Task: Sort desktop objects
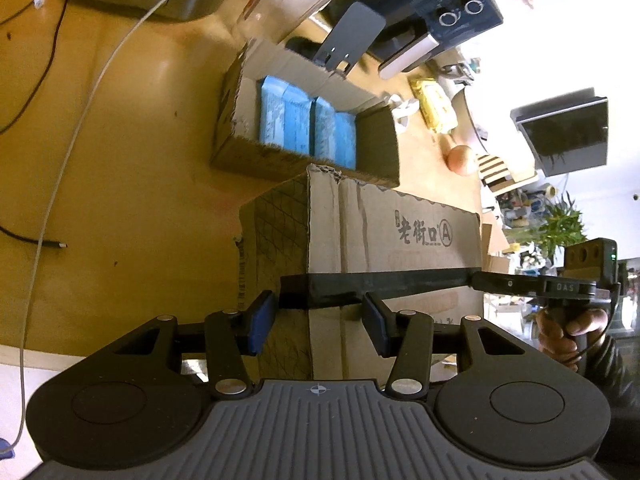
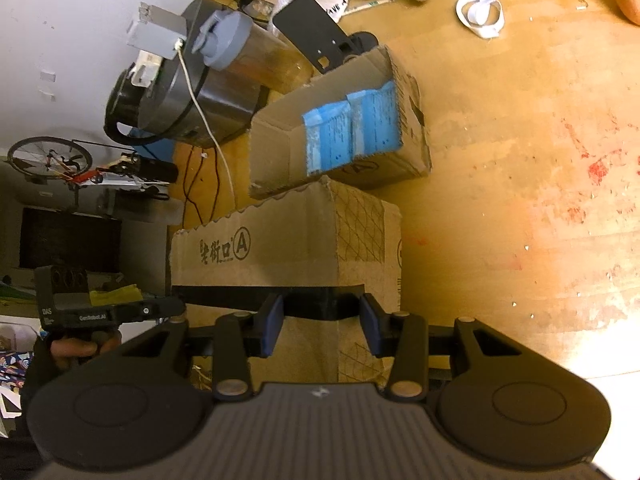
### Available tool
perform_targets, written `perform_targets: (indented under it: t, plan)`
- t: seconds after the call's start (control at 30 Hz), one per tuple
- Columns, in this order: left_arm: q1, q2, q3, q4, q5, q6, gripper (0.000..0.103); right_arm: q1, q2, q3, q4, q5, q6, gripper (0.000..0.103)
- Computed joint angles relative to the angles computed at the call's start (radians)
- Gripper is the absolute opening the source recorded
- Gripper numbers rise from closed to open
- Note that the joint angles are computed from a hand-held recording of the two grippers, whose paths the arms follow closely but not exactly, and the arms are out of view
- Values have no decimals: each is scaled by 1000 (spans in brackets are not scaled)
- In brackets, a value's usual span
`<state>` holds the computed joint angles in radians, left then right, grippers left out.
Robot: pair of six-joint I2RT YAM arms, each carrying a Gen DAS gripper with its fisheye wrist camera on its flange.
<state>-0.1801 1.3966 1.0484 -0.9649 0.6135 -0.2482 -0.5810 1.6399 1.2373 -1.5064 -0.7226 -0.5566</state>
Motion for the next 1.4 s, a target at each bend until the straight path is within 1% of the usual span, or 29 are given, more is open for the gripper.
perform_targets:
  t: [0.37, 0.83, 1.4]
  plan:
    - [1, 83, 89, -12, 0, 10, 46, 34, 31, 72, 8, -7, 49, 37]
    - [29, 170, 162, -4, 3, 43, 46, 83, 67, 106, 69, -22, 127, 37]
    - [37, 269, 280, 14, -7, 52, 46, 127, 128, 193, 148, -47, 214, 37]
